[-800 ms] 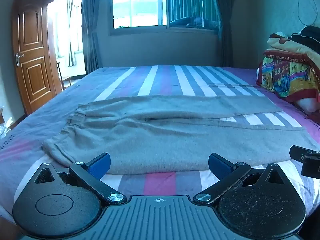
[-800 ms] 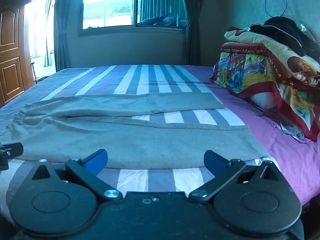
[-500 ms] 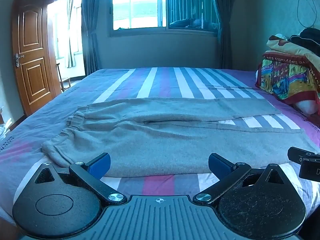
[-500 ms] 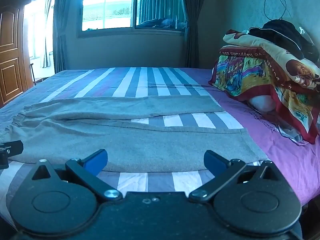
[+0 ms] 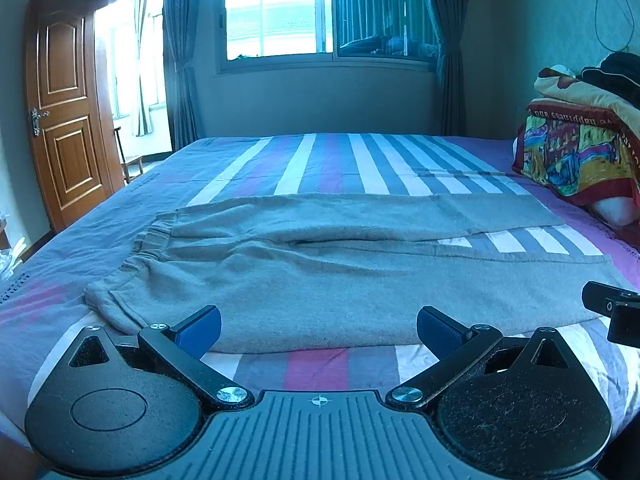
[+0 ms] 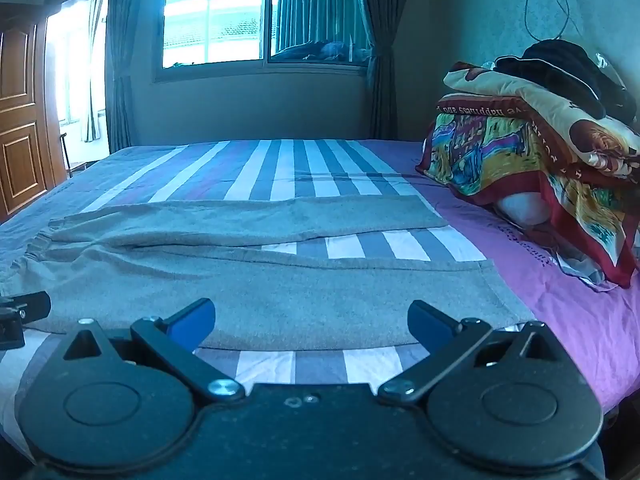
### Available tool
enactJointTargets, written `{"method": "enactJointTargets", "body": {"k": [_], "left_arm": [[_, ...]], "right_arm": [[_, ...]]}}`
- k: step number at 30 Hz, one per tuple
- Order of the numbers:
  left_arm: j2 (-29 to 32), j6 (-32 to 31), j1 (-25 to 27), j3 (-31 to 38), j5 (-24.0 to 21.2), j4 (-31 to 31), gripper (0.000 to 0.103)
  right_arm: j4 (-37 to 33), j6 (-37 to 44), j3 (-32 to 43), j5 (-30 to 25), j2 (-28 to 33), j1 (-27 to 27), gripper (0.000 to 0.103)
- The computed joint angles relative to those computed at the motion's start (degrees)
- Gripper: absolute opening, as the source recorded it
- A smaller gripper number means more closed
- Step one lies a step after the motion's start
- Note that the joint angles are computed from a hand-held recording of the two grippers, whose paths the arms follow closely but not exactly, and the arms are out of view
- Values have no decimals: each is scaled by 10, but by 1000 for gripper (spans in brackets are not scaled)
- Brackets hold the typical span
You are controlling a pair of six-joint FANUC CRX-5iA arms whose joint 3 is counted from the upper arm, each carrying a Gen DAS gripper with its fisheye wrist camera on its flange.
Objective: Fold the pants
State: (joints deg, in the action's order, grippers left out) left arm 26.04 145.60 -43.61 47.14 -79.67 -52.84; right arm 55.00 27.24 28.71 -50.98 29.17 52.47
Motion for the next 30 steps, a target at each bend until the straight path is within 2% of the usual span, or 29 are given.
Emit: {"method": "enactJointTargets", "body": {"k": [30], "left_arm": [[-3, 0, 0, -6, -1, -6, 103]], "right_arm": [[5, -6, -2, 2, 1, 2, 103]]}}
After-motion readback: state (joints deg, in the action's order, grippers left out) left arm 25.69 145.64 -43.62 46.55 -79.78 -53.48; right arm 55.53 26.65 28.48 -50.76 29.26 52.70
